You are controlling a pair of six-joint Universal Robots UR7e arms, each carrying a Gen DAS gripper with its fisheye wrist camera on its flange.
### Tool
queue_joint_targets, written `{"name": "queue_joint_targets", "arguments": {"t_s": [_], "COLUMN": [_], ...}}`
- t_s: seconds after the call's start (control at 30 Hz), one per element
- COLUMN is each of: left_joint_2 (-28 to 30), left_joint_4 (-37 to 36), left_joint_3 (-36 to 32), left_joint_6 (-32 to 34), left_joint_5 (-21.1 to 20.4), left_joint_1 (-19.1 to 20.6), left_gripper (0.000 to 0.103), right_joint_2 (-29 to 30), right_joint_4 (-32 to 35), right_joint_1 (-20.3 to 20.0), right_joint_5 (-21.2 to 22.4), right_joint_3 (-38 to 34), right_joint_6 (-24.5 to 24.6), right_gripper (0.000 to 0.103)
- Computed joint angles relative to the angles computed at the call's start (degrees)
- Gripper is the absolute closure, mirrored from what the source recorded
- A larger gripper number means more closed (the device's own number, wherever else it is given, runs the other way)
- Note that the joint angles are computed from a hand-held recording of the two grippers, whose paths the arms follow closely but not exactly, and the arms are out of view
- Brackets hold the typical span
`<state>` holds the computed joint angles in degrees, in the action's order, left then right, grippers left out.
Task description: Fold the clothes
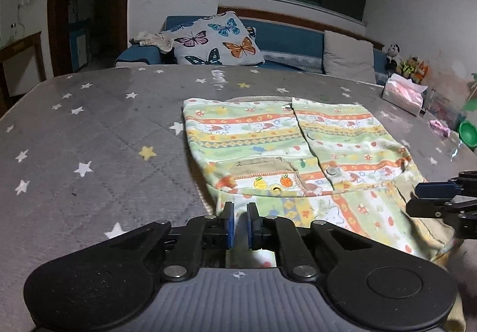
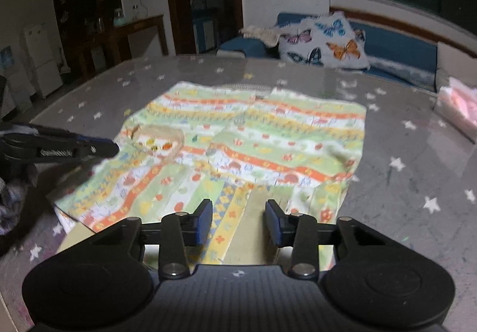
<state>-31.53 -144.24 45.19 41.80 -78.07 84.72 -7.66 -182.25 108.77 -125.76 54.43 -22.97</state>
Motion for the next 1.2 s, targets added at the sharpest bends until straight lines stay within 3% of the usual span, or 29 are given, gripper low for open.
{"name": "queue_joint_targets", "arguments": {"t_s": [0.2,0.33,0.43,0.5,0.8,0.87,1.2], "left_joint_2": [-1.86,-5.2,-8.71,-10.92,-17.37,-17.73,-16.81], "left_joint_4": [-1.69,-3.36,-5.45,-7.65,-15.57,-15.4,-16.28], "left_joint_3": [2.34,7.4,13.44,17.65,32.53,33.61,35.28], "left_joint_6": [2.87,6.74,12.42,16.73,37.67,39.86,44.7], "left_joint_5": [1.13,-0.08,-1.2,-2.13,-6.15,-7.5,-13.48], "left_joint_1": [0.11,0.17,0.16,0.21,0.42,0.53,0.42], "left_gripper": [0.09,0.089,0.074,0.058,0.035,0.034,0.034], "right_joint_2": [-1.22,-2.45,-2.58,-2.92,-3.73,-4.04,-5.69], "right_joint_4": [-0.68,-1.7,-2.62,-4.07,-4.73,-5.06,-6.5], "right_joint_1": [0.55,1.0,1.37,1.82,2.01,2.07,2.68], "right_joint_5": [-0.95,-1.31,-2.58,-2.65,-3.07,-3.24,-4.22], "right_joint_3": [3.07,6.08,7.17,8.09,10.5,11.19,14.2], "right_joint_6": [-2.38,-3.95,-5.4,-6.78,-7.97,-7.99,-9.46], "right_gripper": [0.064,0.064,0.064,0.063,0.061,0.056,0.053]}}
